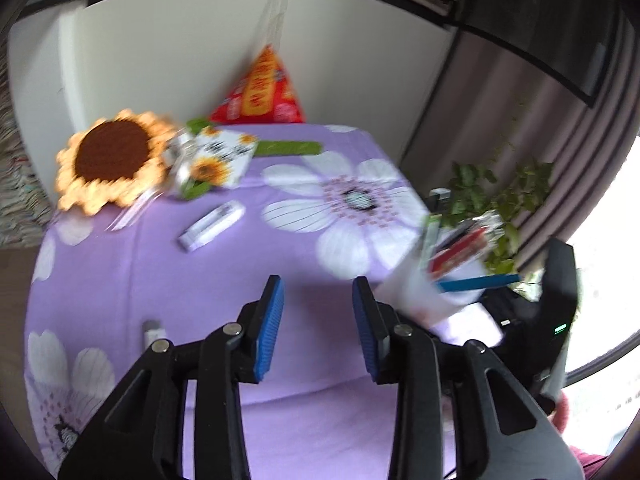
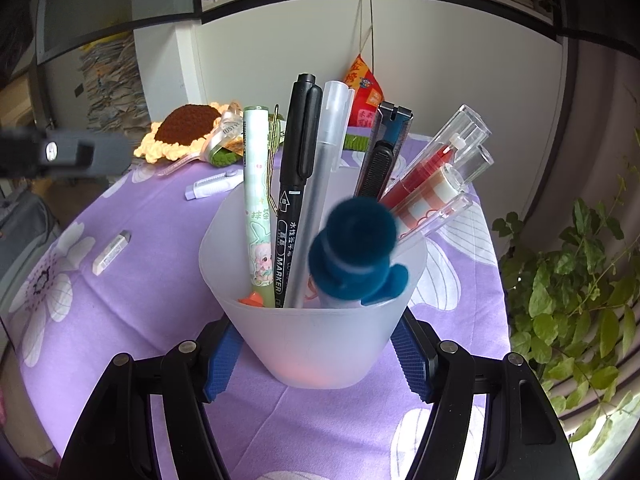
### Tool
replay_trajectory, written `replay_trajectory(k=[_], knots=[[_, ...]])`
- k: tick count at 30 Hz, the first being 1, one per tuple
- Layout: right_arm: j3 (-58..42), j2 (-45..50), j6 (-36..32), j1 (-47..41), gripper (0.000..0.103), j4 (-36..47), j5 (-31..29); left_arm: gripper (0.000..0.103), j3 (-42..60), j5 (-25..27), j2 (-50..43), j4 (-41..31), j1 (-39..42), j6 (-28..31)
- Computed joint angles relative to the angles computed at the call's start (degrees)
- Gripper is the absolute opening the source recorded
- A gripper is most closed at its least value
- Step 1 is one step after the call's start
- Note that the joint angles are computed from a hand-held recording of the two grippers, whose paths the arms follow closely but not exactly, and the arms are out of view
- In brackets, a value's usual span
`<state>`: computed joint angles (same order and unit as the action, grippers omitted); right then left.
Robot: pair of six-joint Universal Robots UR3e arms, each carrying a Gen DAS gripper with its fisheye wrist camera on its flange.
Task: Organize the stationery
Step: 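Grasp the small white eraser on the table with the left gripper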
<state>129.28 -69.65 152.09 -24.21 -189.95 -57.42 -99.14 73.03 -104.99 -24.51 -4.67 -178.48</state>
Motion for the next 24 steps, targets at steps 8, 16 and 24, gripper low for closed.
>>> replay_trajectory(k=[8, 16, 24], knots=[[1.11, -0.23, -0.96, -1.26, 0.075, -0.66, 2.39, 0.034, -11.69, 6.29, 3.53, 3.24, 9.03, -2.29], [4.31, -0.85, 0.3, -3.23, 0.071, -5.79, 5.48, 0.034, -14.8, 10.32, 3.34, 4.92, 9.81, -1.34], [4.0, -0.9, 0.22, -3.87, 0.071, -4.95, 6.26, 0.05, -8.66, 18.12, -4.49, 7.47, 4.65, -1.55]])
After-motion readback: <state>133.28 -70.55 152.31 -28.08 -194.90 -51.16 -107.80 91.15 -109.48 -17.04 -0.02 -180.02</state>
